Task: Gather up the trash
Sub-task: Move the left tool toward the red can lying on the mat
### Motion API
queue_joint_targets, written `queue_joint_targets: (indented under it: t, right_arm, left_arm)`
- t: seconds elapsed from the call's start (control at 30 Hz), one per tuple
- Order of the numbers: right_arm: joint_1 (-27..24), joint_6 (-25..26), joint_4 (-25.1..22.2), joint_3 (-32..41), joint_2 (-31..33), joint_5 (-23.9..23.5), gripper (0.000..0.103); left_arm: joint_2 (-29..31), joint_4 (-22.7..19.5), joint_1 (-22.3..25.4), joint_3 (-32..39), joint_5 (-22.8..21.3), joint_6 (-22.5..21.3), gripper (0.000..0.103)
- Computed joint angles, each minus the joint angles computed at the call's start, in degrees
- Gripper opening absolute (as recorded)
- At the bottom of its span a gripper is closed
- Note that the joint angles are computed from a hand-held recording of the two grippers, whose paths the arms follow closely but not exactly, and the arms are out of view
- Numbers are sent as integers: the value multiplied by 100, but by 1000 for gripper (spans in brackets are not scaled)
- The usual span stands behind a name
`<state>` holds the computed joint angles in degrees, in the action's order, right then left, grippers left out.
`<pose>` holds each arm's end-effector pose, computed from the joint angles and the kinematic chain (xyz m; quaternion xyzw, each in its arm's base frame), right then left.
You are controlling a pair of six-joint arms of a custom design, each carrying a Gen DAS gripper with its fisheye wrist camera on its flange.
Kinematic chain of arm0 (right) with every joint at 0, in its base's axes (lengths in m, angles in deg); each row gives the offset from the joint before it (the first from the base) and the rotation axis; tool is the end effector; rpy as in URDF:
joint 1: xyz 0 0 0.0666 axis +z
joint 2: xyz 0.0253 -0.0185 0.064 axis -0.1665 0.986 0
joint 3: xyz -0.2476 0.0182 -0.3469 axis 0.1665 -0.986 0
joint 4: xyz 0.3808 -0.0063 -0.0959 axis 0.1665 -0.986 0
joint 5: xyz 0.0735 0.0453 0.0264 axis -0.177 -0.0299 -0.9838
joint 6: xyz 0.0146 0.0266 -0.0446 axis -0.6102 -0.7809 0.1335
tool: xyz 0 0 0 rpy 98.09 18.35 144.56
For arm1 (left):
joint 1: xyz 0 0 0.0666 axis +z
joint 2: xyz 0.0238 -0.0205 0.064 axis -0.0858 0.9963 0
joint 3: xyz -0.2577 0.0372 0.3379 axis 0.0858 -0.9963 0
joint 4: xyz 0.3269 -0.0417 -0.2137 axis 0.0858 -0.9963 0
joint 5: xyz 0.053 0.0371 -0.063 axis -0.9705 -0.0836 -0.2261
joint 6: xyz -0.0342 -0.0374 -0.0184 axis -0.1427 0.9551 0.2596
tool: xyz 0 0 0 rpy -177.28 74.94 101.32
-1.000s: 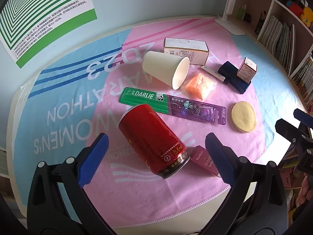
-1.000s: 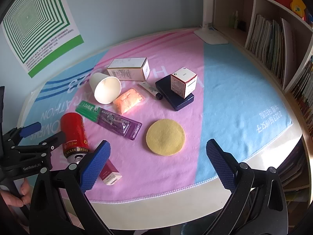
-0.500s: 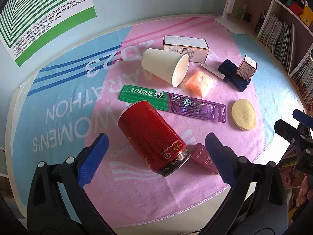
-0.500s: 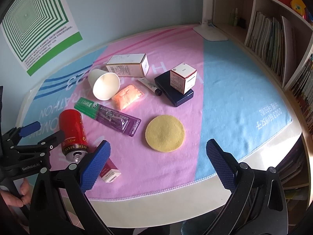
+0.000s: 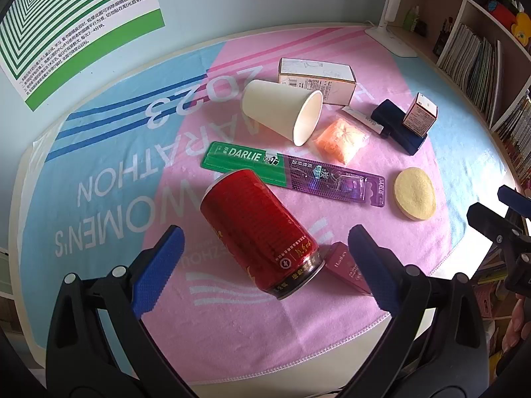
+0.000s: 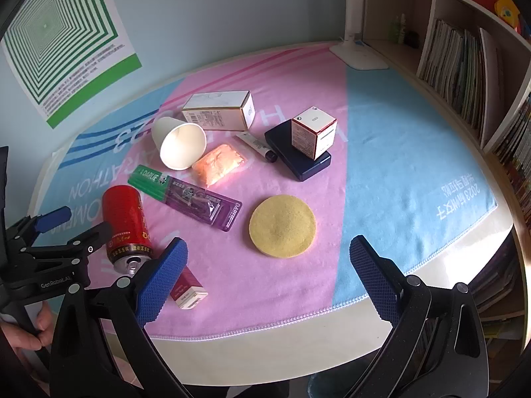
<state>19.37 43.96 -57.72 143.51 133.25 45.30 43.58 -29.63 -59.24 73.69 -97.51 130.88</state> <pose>0.3322 0.1808 0.4234 -0.0622 0.9584 0.0905 0.2635 0.2920 -0.3836 0.4230 -0.0306 0.9729 0.0198 0.2282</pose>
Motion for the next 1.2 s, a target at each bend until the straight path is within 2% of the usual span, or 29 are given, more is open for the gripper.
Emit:
queue_joint_targets:
  t: [1.2]
  right_arm:
    - [-47,44,-20,43,100,-107,97]
  left_arm:
    - [-21,-54,37,-97,30,45,97]
